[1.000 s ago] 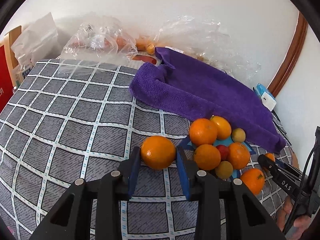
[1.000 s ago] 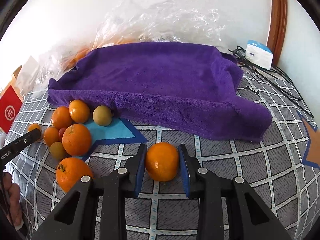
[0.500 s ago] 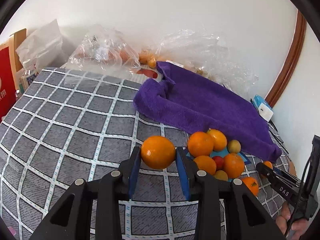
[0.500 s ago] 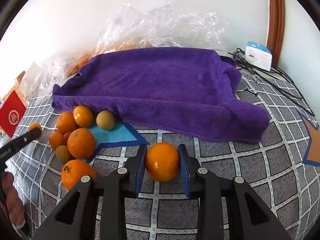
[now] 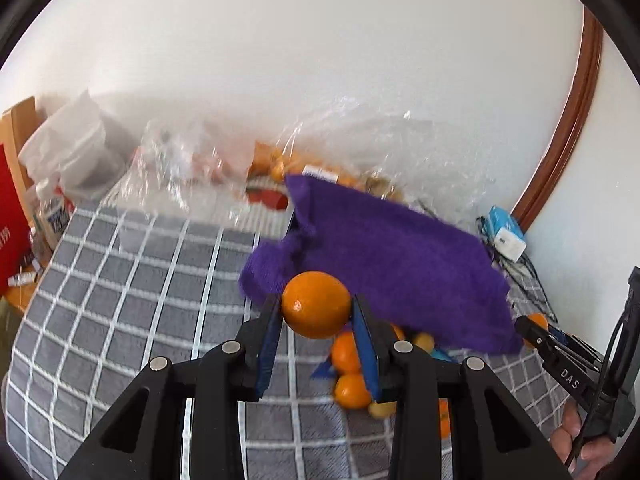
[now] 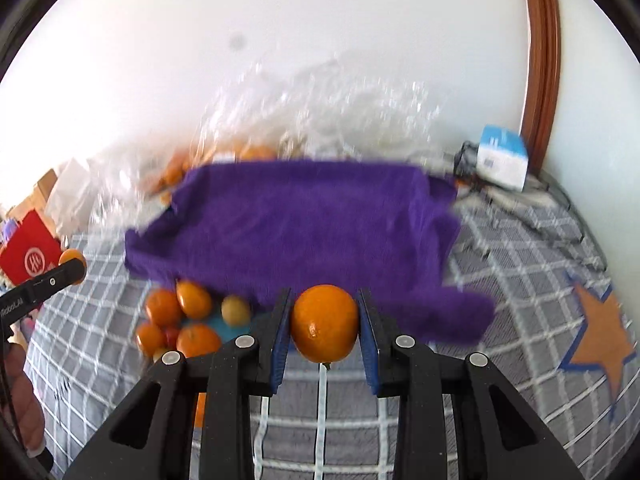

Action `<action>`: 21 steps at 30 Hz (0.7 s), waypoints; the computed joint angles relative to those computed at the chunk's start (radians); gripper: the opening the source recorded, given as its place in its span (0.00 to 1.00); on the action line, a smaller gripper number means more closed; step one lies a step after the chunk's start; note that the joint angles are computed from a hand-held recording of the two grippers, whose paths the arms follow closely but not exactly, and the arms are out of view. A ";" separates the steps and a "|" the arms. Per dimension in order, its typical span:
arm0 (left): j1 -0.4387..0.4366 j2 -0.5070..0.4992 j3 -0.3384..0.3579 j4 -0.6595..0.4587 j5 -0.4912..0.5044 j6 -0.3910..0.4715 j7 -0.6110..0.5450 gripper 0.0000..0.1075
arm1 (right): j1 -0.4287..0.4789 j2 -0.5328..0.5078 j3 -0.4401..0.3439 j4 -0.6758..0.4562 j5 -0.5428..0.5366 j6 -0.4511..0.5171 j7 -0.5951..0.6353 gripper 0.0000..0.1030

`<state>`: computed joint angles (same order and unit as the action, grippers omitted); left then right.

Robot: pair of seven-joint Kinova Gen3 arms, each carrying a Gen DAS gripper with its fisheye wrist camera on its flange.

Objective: Organize fruits
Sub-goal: 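Carry the right gripper's orange onto the purple towel while the left gripper carries its orange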

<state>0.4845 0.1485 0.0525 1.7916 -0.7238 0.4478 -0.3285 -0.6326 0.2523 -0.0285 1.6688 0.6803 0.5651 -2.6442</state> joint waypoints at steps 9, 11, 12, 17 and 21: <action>-0.004 0.114 -0.009 -0.246 0.079 0.106 -0.190 0.31 | 0.062 0.046 0.012 -0.181 -0.045 0.061 0.112 0.30; -0.010 0.153 -0.015 -0.299 0.116 0.112 -0.236 0.31 | 0.076 0.075 0.022 -0.218 -0.065 0.054 0.142 0.30; -0.010 0.169 -0.020 -0.318 0.135 0.115 -0.255 0.31 | 0.079 0.093 0.030 -0.238 -0.074 0.056 0.153 0.30; -0.015 0.252 -0.042 -0.415 0.224 0.126 -0.356 0.31 | 0.103 0.177 0.053 -0.318 -0.150 0.056 0.228 0.30; -0.018 0.302 -0.064 -0.449 0.284 0.121 -0.413 0.31 | 0.112 0.238 0.073 -0.357 -0.211 0.056 0.262 0.30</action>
<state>0.4664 0.4501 -0.0115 1.3423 -0.4400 0.5683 -0.7416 -0.5211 0.4899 0.0443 1.3122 0.4696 0.6210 -2.3822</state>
